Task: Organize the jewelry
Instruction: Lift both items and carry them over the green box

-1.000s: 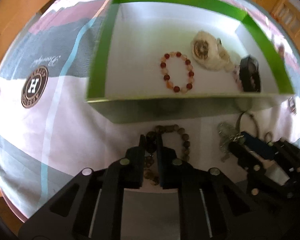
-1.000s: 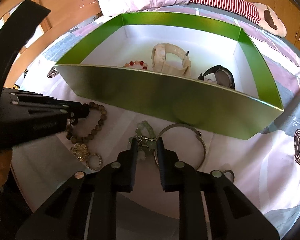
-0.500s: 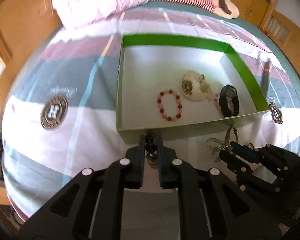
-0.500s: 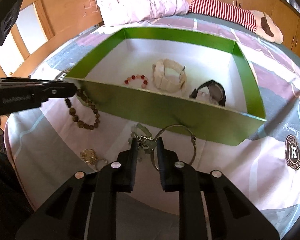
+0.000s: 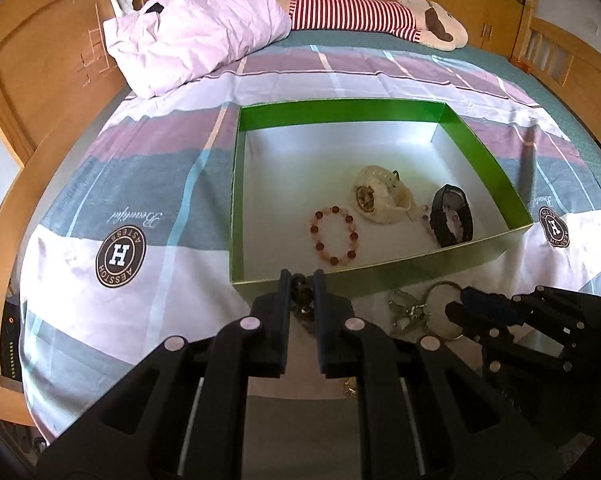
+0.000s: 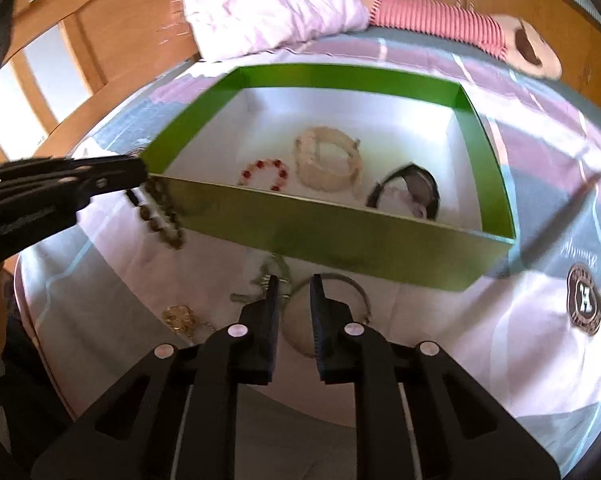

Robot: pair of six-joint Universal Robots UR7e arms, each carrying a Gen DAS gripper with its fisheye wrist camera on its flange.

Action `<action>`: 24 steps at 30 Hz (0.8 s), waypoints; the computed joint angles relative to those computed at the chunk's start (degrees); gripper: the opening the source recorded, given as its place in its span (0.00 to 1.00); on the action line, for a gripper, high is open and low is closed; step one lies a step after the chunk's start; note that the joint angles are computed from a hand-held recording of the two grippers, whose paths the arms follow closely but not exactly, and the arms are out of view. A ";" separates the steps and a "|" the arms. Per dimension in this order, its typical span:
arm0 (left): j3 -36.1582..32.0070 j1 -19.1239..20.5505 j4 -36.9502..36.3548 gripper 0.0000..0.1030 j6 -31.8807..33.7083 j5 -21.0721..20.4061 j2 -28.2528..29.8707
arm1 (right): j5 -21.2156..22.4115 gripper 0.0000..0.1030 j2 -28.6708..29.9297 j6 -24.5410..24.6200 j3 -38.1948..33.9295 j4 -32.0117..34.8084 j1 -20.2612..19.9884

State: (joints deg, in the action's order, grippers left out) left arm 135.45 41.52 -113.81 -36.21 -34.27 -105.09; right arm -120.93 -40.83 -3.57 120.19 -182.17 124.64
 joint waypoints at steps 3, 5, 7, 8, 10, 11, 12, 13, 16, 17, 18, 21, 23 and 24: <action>0.13 -0.08 -0.16 0.10 0.22 -0.03 -0.07 | 0.95 0.28 0.60 -1.28 -0.40 1.60 0.21; 0.19 -0.20 -0.30 0.10 0.37 -0.10 -0.14 | 0.37 0.39 2.04 -2.97 -1.00 0.60 0.90; 0.23 -0.24 -0.26 0.10 0.43 -0.19 -0.18 | -0.69 0.50 3.83 -4.39 -2.18 -0.43 1.45; 0.23 -0.29 -0.16 0.10 0.38 -0.21 -0.17 | -0.62 0.51 4.56 -4.92 -2.83 -0.44 1.43; 0.31 -0.36 -0.07 0.10 0.36 -0.25 -0.20 | -0.22 0.52 5.74 -5.76 -3.91 0.05 1.13; 0.32 -0.41 -0.04 0.10 0.43 -0.27 -0.22 | -0.38 0.52 6.40 -6.01 -4.46 0.37 1.08; 0.32 -0.43 0.01 0.10 0.44 -0.28 -0.21 | -0.60 0.49 6.98 -6.13 -4.95 0.94 1.06; 0.29 -0.44 0.08 0.10 0.37 -0.27 -0.18 | -1.99 0.34 7.60 -6.44 -5.17 0.25 1.47; 0.23 -0.41 0.09 0.10 0.28 -0.34 -0.21 | 0.16 0.19 6.63 -5.88 -4.99 2.45 1.13; 0.18 -0.38 0.15 0.10 0.20 -0.37 -0.19 | 0.97 0.15 6.20 -5.59 -4.76 2.77 1.02; 0.14 -0.36 0.12 0.10 0.23 -0.42 -0.24 | 0.80 0.15 5.94 -5.73 -4.54 2.54 1.17; 0.05 -0.50 0.26 0.10 -0.15 -0.36 -0.80 | 1.66 0.15 4.10 -5.48 -3.43 2.73 1.11; -0.12 -0.53 0.25 0.10 -0.22 -0.26 -1.38 | 1.93 0.15 2.62 -5.17 -2.48 2.07 1.22; -0.22 -0.58 0.23 0.10 -0.26 -0.21 -1.72 | 1.98 0.15 2.05 -4.95 -2.23 1.98 1.27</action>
State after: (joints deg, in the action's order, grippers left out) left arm 135.22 40.94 -113.58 -36.47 -34.49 -106.81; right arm -118.94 -38.78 -8.52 117.96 -180.19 125.91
